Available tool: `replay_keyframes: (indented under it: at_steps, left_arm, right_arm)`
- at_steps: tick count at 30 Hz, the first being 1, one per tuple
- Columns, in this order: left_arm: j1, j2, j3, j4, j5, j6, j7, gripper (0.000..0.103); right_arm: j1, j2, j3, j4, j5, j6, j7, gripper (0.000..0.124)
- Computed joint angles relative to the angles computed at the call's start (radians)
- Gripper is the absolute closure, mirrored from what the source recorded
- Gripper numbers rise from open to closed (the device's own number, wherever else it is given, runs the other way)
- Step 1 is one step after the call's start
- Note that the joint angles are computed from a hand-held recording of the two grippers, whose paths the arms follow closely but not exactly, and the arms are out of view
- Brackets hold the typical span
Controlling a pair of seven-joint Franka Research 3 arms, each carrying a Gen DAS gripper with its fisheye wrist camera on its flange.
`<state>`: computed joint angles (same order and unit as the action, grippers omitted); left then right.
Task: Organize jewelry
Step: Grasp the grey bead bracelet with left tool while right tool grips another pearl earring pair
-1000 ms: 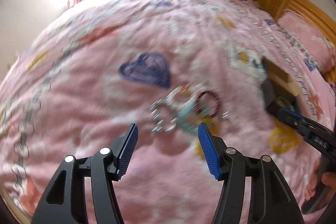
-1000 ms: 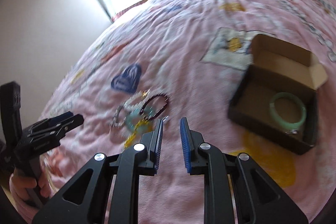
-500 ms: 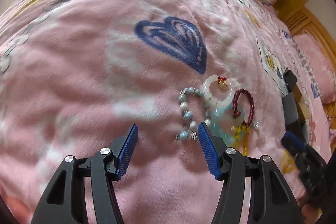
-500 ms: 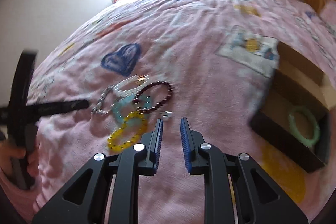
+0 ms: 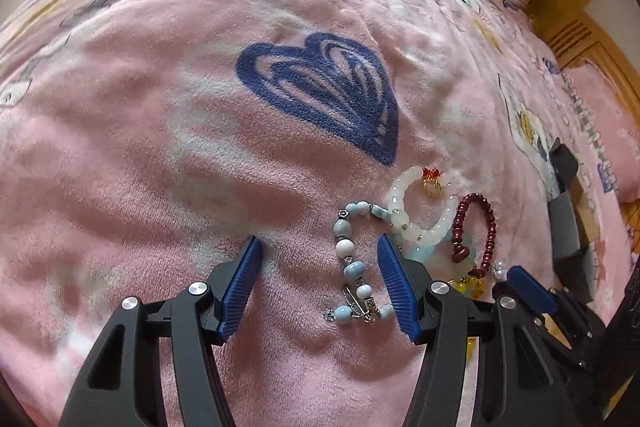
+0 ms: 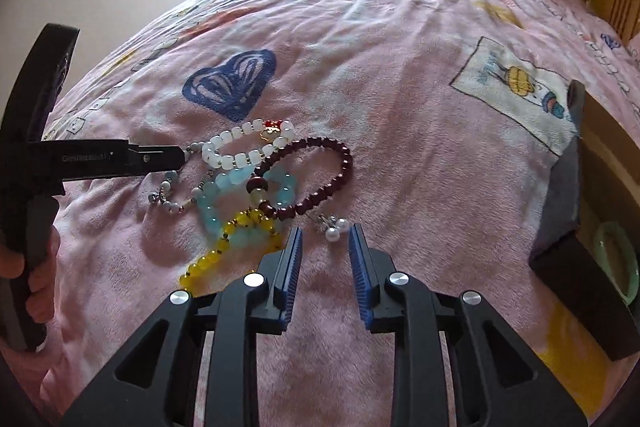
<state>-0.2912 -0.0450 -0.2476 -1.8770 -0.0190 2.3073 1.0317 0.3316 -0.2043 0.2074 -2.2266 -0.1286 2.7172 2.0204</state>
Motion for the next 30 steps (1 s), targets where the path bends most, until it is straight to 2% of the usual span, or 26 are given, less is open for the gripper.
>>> replay_keyframes:
  at_steps: [7, 8, 10, 13, 19, 23, 28, 30]
  left_arm:
    - [-0.016, 0.047, -0.018, 0.035, 0.161, 0.002, -0.071, 0.043]
    - [-0.019, 0.052, -0.019, 0.038, 0.185, 0.008, -0.085, 0.045]
    - [-0.027, 0.061, -0.023, 0.045, 0.268, 0.002, -0.120, 0.058]
    - [-0.034, 0.057, -0.024, 0.035, 0.324, -0.001, -0.130, 0.064]
    - [-0.044, 0.073, -0.028, 0.058, 0.347, -0.038, -0.090, 0.065]
    - [-0.041, 0.053, -0.023, 0.025, 0.345, 0.001, -0.104, 0.065]
    - [-0.036, 0.019, -0.022, -0.008, 0.328, 0.038, -0.094, 0.087]
    - [-0.034, 0.012, -0.021, -0.016, 0.311, 0.047, -0.082, 0.090]
  right_arm:
    - [0.005, 0.031, -0.003, 0.010, -0.024, 0.031, 0.012, 0.099]
    - [0.006, 0.031, -0.006, 0.009, -0.018, 0.035, 0.009, 0.100]
    - [0.010, 0.030, -0.016, 0.002, 0.007, 0.051, -0.002, 0.102]
    - [0.014, 0.031, -0.023, -0.002, 0.038, 0.056, -0.028, 0.104]
    - [0.007, 0.044, -0.011, 0.000, 0.002, 0.062, -0.018, 0.104]
    - [0.012, 0.038, -0.020, -0.014, 0.034, 0.086, -0.029, 0.107]
    - [0.004, 0.019, -0.009, -0.024, 0.023, 0.078, -0.008, 0.108]
    - [0.011, 0.002, -0.014, -0.032, 0.049, 0.075, -0.021, 0.108]
